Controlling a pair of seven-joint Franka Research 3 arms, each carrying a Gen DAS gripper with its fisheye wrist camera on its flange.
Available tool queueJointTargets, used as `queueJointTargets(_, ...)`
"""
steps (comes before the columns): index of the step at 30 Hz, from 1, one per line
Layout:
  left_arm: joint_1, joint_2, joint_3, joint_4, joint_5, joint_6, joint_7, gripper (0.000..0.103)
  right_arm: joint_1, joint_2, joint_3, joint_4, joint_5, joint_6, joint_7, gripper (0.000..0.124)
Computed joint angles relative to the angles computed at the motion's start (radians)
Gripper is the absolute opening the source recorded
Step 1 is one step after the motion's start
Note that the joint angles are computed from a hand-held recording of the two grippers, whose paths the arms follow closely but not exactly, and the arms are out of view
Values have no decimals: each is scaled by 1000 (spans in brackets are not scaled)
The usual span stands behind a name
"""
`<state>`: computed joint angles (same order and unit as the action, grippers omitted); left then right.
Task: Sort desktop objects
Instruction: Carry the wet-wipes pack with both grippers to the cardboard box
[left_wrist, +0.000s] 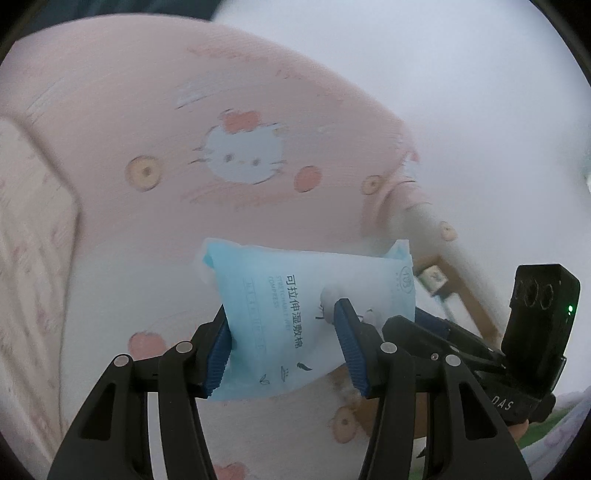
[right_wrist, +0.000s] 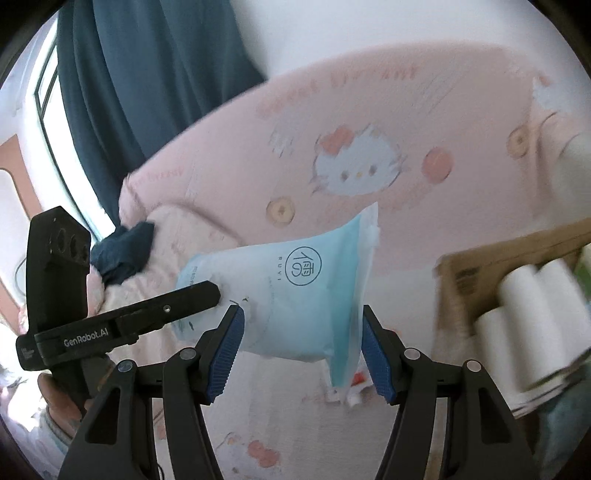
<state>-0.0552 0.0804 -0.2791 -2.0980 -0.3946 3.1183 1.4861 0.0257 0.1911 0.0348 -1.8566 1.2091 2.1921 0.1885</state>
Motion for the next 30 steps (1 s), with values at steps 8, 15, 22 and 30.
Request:
queueJointTargets(8, -99, 101, 62, 160, 314, 8, -176, 57, -43, -1, -25, 20, 103, 36, -1, 61)
queueJointTargets(15, -46, 219, -65, 318, 395, -33, -167, 57, -82, 31, -38, 57, 108, 94, 47, 61)
queueJointTargets(22, -95, 322, -90, 474, 434, -122, -152, 57, -120, 36, -47, 65, 98, 161, 88, 61)
queueJointTargets(30, -178, 435, -76, 667, 433, -286, -134, 57, -166, 87, -53, 127, 28, 190, 181, 61)
